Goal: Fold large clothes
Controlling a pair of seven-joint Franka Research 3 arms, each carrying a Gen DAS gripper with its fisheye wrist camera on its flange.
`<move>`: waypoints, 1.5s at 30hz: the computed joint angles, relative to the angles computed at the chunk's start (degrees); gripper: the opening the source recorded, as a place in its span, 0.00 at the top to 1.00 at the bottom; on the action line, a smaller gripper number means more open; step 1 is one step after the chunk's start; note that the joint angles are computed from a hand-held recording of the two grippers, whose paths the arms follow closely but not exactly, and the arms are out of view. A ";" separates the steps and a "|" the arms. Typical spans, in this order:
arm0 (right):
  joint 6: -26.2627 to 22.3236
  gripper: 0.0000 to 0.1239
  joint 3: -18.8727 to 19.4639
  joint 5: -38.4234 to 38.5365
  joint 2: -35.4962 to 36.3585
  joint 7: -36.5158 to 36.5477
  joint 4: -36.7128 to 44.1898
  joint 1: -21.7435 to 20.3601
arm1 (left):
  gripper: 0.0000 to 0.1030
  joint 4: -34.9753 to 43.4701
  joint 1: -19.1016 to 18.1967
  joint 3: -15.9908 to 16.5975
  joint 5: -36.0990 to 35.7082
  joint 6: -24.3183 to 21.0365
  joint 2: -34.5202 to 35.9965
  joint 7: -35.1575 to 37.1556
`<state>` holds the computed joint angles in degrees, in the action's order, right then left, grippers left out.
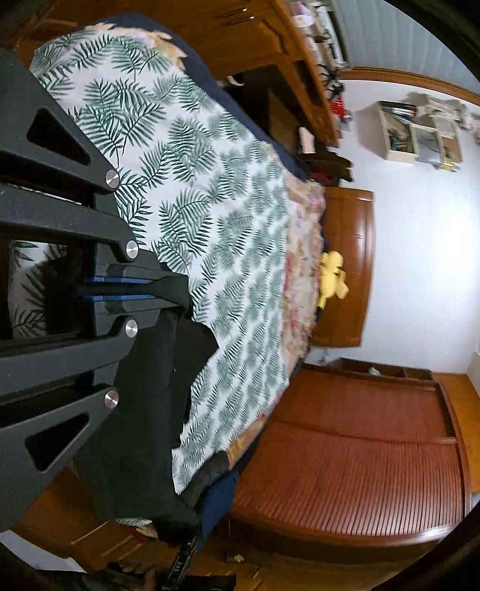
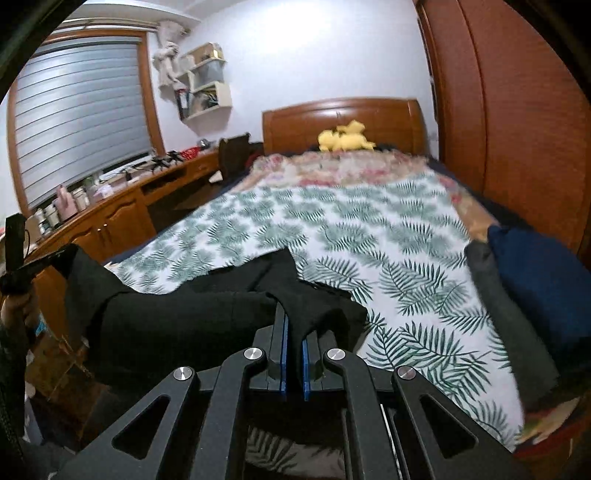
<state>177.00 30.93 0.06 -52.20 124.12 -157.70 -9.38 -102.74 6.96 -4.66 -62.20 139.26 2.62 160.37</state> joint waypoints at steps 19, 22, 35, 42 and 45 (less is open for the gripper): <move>1.18 0.96 16.22 -13.38 32.59 1.23 26.87 -29.87 | 0.96 24.15 -2.84 -8.24 27.79 9.52 22.76 -21.76; -1.98 0.96 17.57 -16.41 35.06 3.15 28.84 -30.89 | 0.96 25.12 -2.03 -9.67 30.80 8.83 24.44 -23.25; -11.79 0.56 18.62 -30.45 33.41 15.25 31.18 -29.19 | 0.35 13.92 3.55 -14.86 26.72 6.33 18.71 -15.93; -12.48 0.55 17.54 -36.16 37.91 16.36 34.83 -23.04 | 0.35 6.80 2.50 -12.52 21.28 4.99 13.66 -9.67; -14.35 0.55 18.95 -40.68 43.45 16.64 39.03 -21.55 | 0.35 4.93 1.93 -11.16 19.46 4.24 12.19 -8.33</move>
<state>162.64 49.88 -40.62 -8.75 140.76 -118.67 -30.93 -97.81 8.89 -15.82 -42.75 143.50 14.81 152.04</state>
